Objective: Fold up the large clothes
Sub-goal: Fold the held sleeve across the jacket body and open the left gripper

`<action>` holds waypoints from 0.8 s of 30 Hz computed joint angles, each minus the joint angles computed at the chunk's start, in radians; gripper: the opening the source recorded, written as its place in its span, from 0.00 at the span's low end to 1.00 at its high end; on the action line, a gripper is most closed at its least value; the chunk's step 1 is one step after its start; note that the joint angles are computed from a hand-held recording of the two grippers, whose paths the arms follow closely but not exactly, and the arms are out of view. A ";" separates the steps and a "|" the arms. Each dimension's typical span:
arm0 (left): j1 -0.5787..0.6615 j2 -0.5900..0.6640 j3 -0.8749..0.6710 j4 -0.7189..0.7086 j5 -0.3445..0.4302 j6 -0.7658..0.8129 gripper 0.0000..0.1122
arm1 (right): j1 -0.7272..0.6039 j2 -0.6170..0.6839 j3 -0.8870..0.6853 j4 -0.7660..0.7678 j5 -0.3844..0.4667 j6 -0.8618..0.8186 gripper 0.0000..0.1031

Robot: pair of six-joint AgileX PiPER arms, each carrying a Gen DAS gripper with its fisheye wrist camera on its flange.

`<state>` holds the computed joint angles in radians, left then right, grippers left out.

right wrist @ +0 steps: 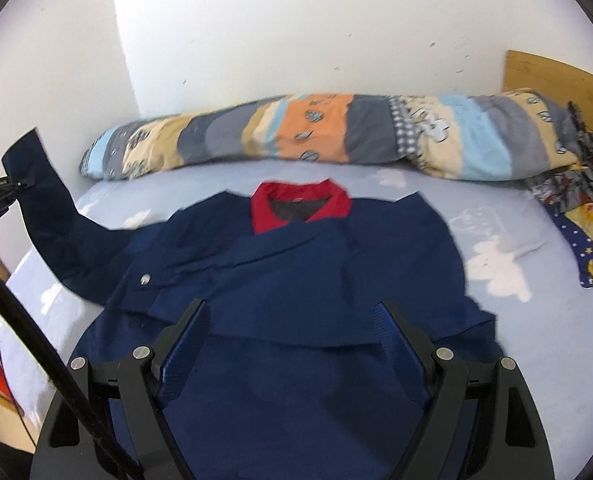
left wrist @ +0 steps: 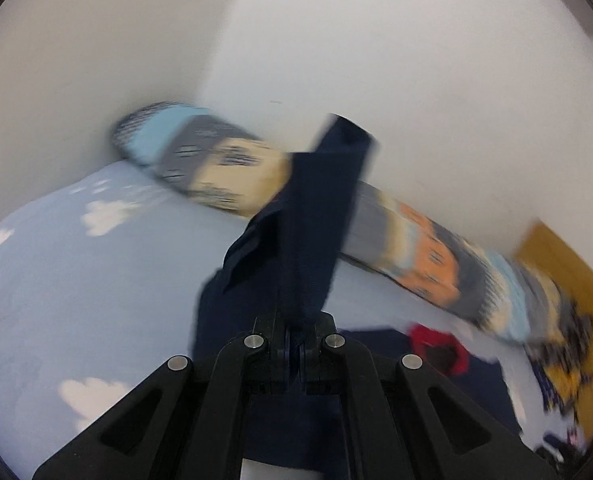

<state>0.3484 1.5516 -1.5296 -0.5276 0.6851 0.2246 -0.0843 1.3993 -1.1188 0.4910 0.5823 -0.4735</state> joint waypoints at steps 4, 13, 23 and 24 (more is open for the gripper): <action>-0.276 0.003 -0.067 0.219 0.022 -0.226 0.02 | -0.094 -0.011 -0.017 0.093 0.027 -0.065 0.85; -0.833 0.323 -0.425 0.628 0.091 -0.691 0.02 | -0.292 -0.036 -0.053 0.184 0.040 -0.109 0.85; -1.066 0.758 -0.751 0.701 0.255 -0.796 0.05 | -0.542 0.009 -0.143 0.289 0.123 -0.134 0.85; -1.060 0.776 -0.742 0.682 0.265 -0.783 0.14 | -0.554 0.014 -0.147 0.297 0.138 -0.142 0.85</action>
